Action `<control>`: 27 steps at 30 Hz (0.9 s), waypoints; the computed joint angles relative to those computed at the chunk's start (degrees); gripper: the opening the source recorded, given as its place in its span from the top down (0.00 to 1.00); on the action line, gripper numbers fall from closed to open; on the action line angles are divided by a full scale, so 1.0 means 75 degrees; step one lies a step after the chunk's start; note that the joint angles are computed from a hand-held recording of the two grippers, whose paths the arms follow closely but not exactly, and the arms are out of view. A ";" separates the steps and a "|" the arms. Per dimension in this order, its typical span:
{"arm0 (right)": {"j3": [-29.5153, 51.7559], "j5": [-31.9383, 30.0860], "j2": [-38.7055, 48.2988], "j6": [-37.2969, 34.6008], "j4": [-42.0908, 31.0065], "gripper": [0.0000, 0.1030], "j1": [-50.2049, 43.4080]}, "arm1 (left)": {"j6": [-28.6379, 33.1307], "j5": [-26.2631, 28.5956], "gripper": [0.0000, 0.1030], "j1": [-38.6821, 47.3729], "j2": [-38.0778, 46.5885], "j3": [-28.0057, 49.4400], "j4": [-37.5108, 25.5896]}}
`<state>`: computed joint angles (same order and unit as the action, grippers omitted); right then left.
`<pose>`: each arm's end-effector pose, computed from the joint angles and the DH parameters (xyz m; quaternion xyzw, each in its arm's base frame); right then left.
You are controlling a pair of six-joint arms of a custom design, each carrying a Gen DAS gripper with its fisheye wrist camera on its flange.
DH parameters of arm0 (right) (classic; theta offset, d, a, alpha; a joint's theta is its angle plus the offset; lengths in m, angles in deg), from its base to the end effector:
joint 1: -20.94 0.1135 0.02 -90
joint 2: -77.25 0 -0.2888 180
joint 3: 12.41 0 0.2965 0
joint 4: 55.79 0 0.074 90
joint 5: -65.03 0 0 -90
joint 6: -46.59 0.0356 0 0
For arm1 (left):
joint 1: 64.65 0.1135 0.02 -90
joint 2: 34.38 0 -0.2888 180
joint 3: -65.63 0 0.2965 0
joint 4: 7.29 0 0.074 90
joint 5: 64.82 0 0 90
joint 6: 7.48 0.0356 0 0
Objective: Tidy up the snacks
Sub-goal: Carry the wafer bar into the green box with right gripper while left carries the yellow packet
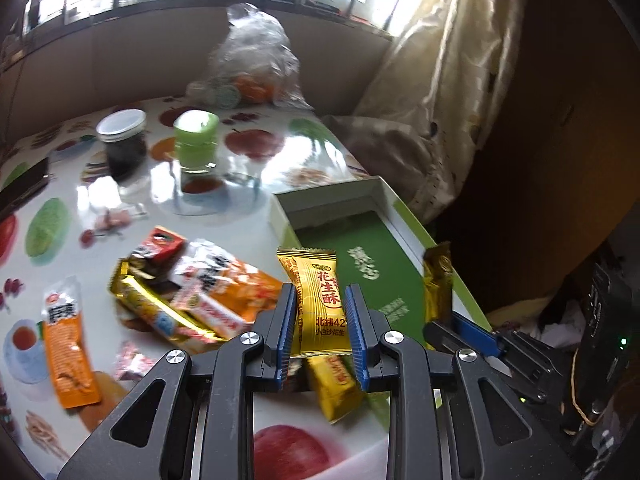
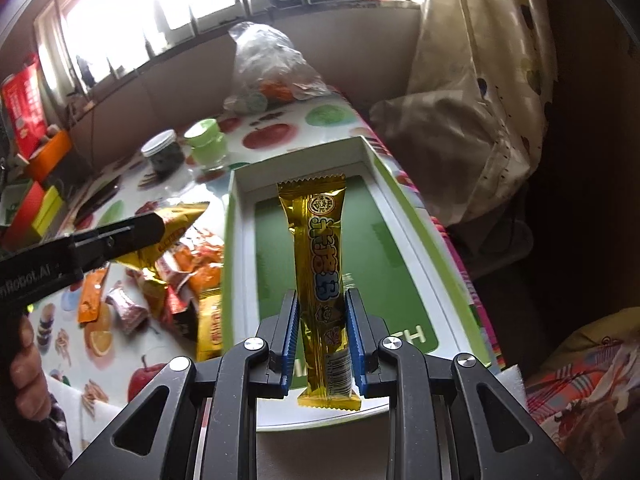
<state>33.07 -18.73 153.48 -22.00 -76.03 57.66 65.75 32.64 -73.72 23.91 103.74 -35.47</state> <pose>0.2227 0.1613 0.1574 -0.1074 0.9352 0.1171 0.3163 0.2157 -0.0391 0.1752 -0.0396 0.9322 -0.1386 0.3321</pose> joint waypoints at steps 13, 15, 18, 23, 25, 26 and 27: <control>0.0184 -0.0232 0.0809 -0.0354 0.0176 0.79 -0.0691 | -0.0372 -0.0401 0.75 -0.1222 0.1641 0.0377 0.0814; 0.0178 -0.0260 0.0861 -0.0399 0.0218 0.79 -0.0738 | -0.0374 -0.0410 0.75 -0.1233 0.1817 0.0437 0.0877; 0.0186 -0.0283 0.0955 -0.0421 0.0268 0.79 -0.0788 | -0.0404 -0.0504 0.75 -0.1342 0.1981 0.0474 0.0960; 0.0114 -0.0279 0.0959 -0.0404 0.0404 0.79 -0.0851 | -0.0424 -0.0508 0.75 -0.1411 0.2406 0.0577 0.1061; 0.0089 -0.0289 0.0950 -0.0411 0.0439 0.79 -0.0858 | -0.0449 -0.0551 0.75 -0.1475 0.2546 0.0638 0.1056; 0.0086 -0.0283 0.0947 -0.0407 0.0437 0.79 -0.0855 | -0.0465 -0.0542 0.75 -0.1501 0.2582 0.0653 0.1067; 0.0081 -0.0281 0.0944 -0.0401 0.0441 0.79 -0.0857 | -0.0470 -0.0546 0.75 -0.1498 0.2631 0.0672 0.1095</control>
<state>33.67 -20.84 160.56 -25.01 -72.73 51.24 62.22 28.55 -84.96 43.65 108.78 -27.26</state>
